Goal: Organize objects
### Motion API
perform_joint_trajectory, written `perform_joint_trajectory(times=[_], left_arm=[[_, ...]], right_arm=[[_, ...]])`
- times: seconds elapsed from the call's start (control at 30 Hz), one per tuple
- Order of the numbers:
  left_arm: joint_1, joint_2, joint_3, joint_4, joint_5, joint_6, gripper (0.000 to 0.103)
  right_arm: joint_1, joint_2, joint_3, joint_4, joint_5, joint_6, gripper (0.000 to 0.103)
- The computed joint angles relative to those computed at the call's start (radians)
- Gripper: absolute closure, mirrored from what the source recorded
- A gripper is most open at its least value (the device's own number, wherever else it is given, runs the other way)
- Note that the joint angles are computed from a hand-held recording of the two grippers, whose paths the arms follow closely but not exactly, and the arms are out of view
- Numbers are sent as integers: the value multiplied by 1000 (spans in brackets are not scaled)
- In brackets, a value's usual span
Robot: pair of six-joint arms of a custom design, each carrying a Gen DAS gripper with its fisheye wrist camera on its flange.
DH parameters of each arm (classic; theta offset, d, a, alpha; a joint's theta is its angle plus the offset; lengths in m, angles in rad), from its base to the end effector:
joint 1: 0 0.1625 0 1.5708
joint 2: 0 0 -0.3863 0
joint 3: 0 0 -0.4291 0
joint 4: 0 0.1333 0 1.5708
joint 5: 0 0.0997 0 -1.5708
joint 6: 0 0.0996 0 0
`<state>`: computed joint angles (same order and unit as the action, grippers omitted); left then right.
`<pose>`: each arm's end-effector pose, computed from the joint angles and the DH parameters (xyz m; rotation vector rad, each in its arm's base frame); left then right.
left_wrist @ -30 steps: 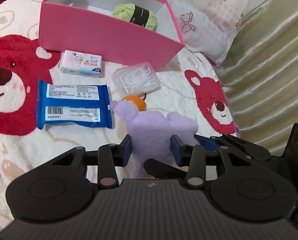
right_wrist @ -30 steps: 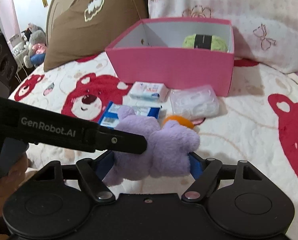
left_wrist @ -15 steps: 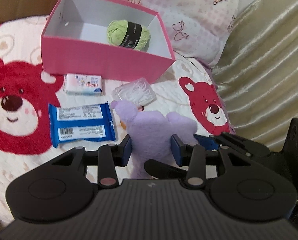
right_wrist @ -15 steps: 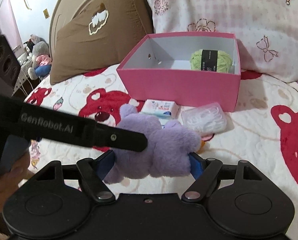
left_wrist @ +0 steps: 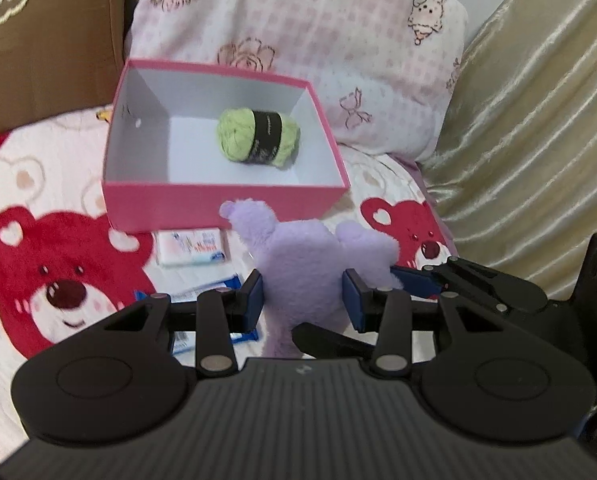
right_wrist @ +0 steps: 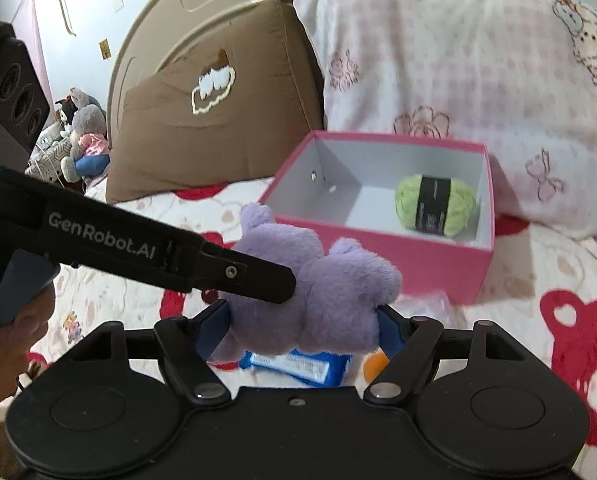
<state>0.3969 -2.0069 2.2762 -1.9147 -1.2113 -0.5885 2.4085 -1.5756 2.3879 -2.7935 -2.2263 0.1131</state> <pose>-0.2640 -0.2932 0.3129 0.8268 2.8125 -0.4806 0.3579 -0.2246 0.2047 0.7501 -2.4987 0.8865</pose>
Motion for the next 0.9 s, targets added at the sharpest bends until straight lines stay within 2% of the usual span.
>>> perform_joint_trajectory(times=[0.13,0.27,0.47,0.63,0.9], left_arm=[[19,27,-29,-5,13,27,63],[33,45,-49,-4,25,41,63],[64,54,-69,-7,19,82,63],[97,76,-96,-15,15,104,63],[139,153,-135,-87,52,164,62]], right_arm=[[-13,35,-42,0,11,-1,24],[1,84,-75,-16,-23,-17,24],[-14,116,-132,31,-4,-57,24],[-20,155,-165,3,-1,-106,24],[-61,210,-207,-70,20,-172,24]])
